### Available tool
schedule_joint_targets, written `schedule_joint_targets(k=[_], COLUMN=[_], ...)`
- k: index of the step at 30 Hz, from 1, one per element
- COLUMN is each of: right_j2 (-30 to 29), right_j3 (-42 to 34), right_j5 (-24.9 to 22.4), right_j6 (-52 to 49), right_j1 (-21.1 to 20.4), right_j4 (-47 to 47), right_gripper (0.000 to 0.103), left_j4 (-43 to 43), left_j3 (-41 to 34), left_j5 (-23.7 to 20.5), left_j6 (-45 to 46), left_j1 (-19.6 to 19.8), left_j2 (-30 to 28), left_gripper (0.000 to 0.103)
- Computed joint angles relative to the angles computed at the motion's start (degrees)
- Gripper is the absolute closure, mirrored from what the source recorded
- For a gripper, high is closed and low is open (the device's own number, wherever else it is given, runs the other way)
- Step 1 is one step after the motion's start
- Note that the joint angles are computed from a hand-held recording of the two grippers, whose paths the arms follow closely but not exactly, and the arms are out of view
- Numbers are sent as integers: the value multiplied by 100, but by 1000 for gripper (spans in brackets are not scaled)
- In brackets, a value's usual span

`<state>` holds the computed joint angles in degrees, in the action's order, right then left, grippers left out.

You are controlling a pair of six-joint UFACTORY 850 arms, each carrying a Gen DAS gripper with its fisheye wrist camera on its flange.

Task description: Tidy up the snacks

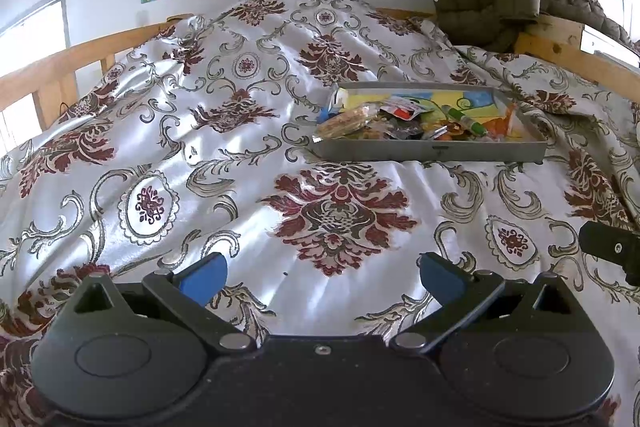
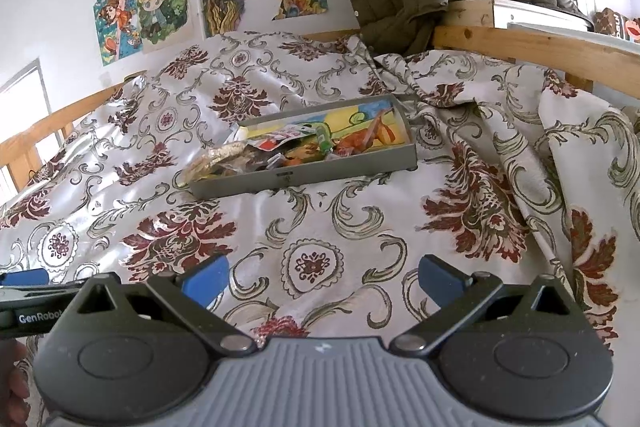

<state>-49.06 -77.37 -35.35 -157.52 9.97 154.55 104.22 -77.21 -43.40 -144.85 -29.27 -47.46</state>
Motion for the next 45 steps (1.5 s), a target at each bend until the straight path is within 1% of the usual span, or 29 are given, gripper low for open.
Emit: schedule_joint_targets(k=[20, 45], right_j2=[-35, -44], right_j3=[-59, -45], right_j5=[120, 126], right_j6=[53, -12], right_j1=[14, 30], right_j4=[-109, -21], right_gripper=[0, 0], left_j4=[-14, -21], left_j3=[-7, -15], left_j5=[41, 44], left_j6=[24, 41], left_j1=[7, 6], left_j2=[-15, -22], left_gripper=[1, 1])
